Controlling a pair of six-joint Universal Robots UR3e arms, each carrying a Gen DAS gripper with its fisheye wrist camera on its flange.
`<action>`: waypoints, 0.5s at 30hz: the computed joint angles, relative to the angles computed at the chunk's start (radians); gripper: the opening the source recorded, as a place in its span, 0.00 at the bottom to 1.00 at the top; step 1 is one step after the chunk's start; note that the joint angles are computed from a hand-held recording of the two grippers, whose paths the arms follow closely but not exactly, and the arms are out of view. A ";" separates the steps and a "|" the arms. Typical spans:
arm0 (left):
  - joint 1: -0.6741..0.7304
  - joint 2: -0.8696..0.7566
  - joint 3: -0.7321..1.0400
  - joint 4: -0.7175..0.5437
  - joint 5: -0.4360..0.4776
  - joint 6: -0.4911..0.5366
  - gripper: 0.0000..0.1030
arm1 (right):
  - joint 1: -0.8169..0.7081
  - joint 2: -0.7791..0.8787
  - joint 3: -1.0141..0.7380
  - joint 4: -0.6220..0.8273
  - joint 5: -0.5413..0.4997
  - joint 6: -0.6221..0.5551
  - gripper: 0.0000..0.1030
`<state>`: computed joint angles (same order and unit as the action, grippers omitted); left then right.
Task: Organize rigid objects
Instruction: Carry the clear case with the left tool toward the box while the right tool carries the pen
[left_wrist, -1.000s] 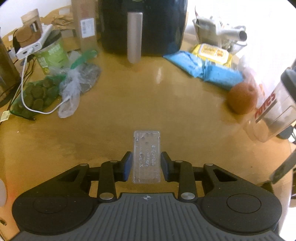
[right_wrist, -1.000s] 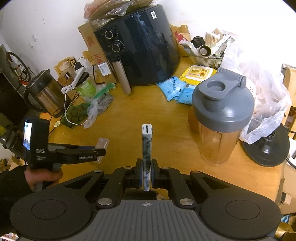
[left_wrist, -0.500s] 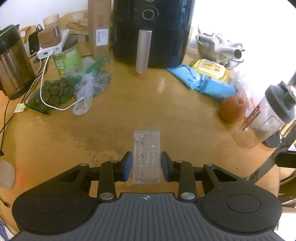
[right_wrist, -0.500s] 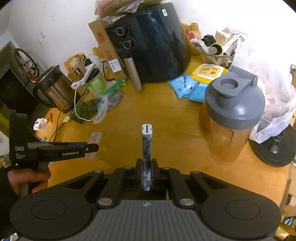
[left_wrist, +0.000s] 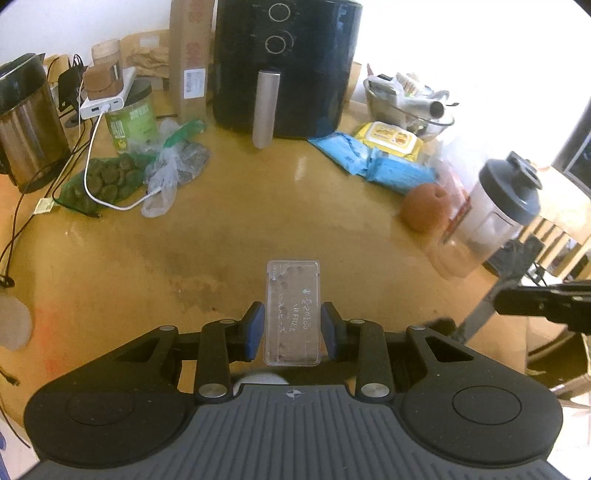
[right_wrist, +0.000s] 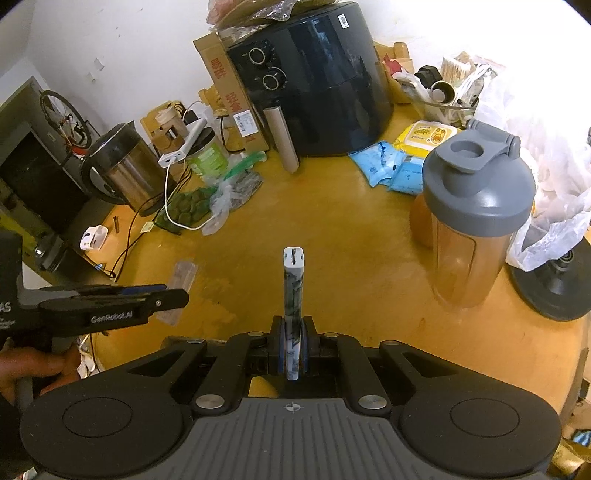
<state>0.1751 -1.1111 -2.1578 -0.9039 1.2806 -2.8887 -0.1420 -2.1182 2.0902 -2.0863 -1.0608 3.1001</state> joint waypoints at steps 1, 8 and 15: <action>0.003 0.018 -0.007 -0.015 -0.003 0.003 0.32 | -0.002 -0.005 0.000 0.008 0.003 -0.004 0.11; 0.016 0.130 -0.059 -0.111 -0.017 0.015 0.32 | -0.024 -0.051 0.005 0.081 0.025 -0.043 0.11; -0.014 0.196 -0.104 -0.128 0.022 0.001 0.39 | -0.048 -0.110 0.014 0.156 0.048 -0.086 0.11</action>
